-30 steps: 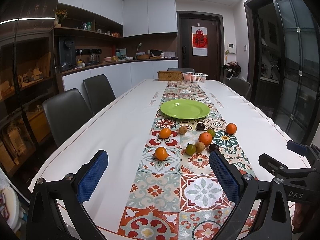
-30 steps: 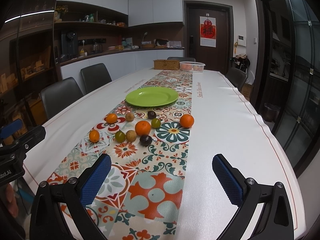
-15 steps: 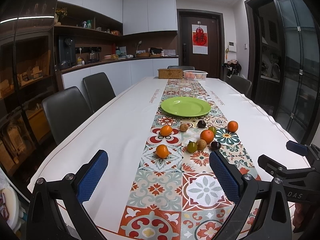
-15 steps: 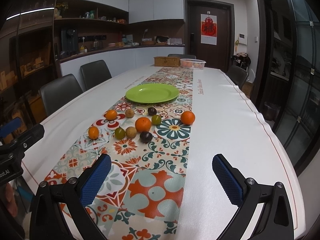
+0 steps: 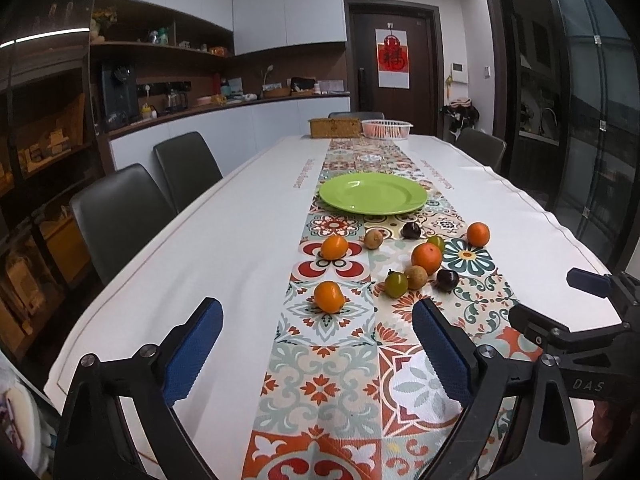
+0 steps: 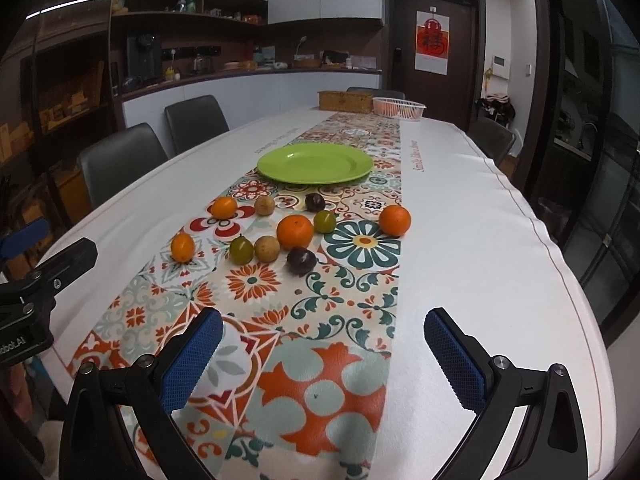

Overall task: Organize fruits
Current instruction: 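Grasp the orange with the left tool while the right tool grasps the dark plum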

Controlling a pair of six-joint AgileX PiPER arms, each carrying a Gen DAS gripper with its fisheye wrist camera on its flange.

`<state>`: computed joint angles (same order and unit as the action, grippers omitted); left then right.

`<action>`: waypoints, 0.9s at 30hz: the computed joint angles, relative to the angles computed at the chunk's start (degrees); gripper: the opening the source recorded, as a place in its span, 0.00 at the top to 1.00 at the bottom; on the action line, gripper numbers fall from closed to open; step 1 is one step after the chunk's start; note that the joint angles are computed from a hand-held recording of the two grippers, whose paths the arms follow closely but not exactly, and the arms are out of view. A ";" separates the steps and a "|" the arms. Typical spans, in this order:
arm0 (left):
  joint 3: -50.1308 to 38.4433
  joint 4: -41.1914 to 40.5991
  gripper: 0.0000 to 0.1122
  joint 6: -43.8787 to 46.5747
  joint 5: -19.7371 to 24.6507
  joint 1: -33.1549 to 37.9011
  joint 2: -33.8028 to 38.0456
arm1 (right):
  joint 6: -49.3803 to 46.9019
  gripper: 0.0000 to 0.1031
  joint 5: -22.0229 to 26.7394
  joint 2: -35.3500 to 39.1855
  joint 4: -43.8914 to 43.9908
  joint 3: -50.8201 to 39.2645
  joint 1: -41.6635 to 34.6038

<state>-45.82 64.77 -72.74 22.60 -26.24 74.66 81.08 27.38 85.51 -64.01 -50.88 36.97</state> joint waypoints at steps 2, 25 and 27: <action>-1.21 -2.47 0.17 2.94 -1.28 1.50 1.70 | -0.39 0.01 -0.34 1.74 0.20 -1.49 -0.55; -14.91 -38.03 0.39 41.59 -6.26 9.89 19.92 | -34.30 0.30 -4.81 19.52 29.33 -19.01 -8.74; -16.27 -41.62 0.42 45.19 -5.64 10.31 21.37 | -36.52 0.32 -4.74 20.41 31.25 -20.17 -9.33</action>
<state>-62.10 23.15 -27.55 16.96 -15.93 96.02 44.57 22.64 105.93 -32.76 -71.05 27.64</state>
